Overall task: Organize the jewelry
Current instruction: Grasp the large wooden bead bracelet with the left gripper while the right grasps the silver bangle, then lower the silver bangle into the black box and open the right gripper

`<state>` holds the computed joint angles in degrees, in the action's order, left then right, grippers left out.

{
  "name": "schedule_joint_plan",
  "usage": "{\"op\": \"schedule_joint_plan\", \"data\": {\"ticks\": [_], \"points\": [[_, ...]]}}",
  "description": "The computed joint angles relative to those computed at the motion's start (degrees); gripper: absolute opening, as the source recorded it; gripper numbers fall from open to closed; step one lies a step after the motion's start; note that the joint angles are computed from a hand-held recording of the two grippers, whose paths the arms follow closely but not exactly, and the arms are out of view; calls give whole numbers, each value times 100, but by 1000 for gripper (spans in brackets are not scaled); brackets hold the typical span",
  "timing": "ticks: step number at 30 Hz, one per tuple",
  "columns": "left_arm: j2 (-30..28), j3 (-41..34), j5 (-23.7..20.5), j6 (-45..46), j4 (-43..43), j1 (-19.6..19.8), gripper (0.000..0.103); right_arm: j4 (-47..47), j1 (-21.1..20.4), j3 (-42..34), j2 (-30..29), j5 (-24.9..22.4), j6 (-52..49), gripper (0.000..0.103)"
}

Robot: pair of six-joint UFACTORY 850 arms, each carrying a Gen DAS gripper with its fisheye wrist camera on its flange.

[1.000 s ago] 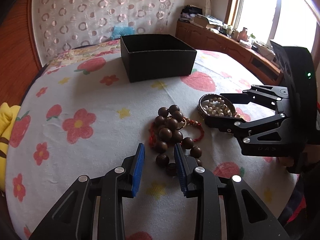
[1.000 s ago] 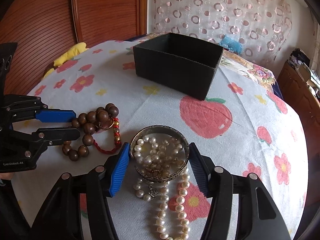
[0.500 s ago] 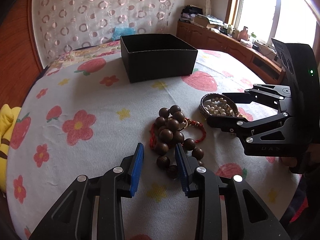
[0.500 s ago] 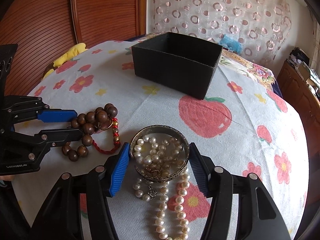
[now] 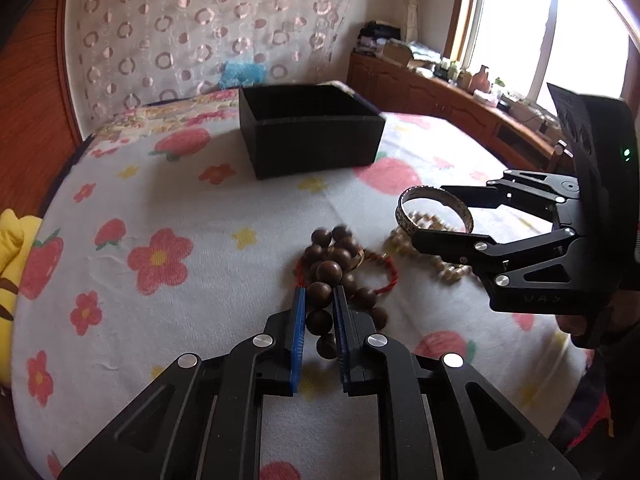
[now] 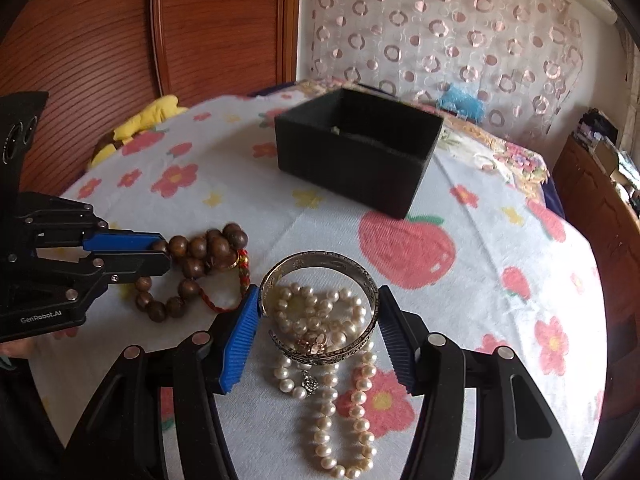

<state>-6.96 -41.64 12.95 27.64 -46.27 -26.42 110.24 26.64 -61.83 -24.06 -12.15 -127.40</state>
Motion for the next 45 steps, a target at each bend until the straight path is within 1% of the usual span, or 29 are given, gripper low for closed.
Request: {"op": "schedule_joint_plan", "data": {"ticks": [5, 10, 15, 18, 22, 26, 27, 29, 30, 33, 37, 40, 45], "points": [[295, 34, 138, -380, 485, 9, 12, 205, -48, 23, 123, -4, -204, 61], [399, -93, 189, -506, 741, 65, 12, 212, -98, -64, 169, -16, -152, 61], [529, -253, 291, -162, 588, 81, 12, 118, -133, -197, 187, -69, -15, 61], [569, -376, 322, 81, 436, 106, 12, 216, -140, -309, 180, -86, -98, 61], [576, -532, 369, 341, 299, 154, 12, 147, -178, -525, 76, -109, 4, 61], [455, -780, 298, 460, 291, 286, 12, -10, -226, -868, -143, -140, 253, 61], [432, -814, 297, 463, 297, 305, 12, -242, -250, -963, -203, -163, 525, 61], [324, -951, 188, 248, 508, 392, 12, -982, -310, -1245, -379, -269, 1429, 61], [269, -1015, 162, 282, 465, 422, 12, -1191, -323, -1362, -456, -277, 1667, 61], [144, -1158, 139, 615, 163, 474, 12, -1232, -312, -1598, -628, -214, 1734, 61], [18, -1327, 135, 1069, -249, 522, 12, -2073, -328, -2082, -946, -420, 2754, 61], [-55, -1428, 105, 1137, -332, 587, 12, -2402, -263, -2331, -1123, -389, 3079, 61], [-186, -1612, 117, 1848, -955, 619, 12, -3183, -141, -2675, -1417, -211, 3730, 61]]}}
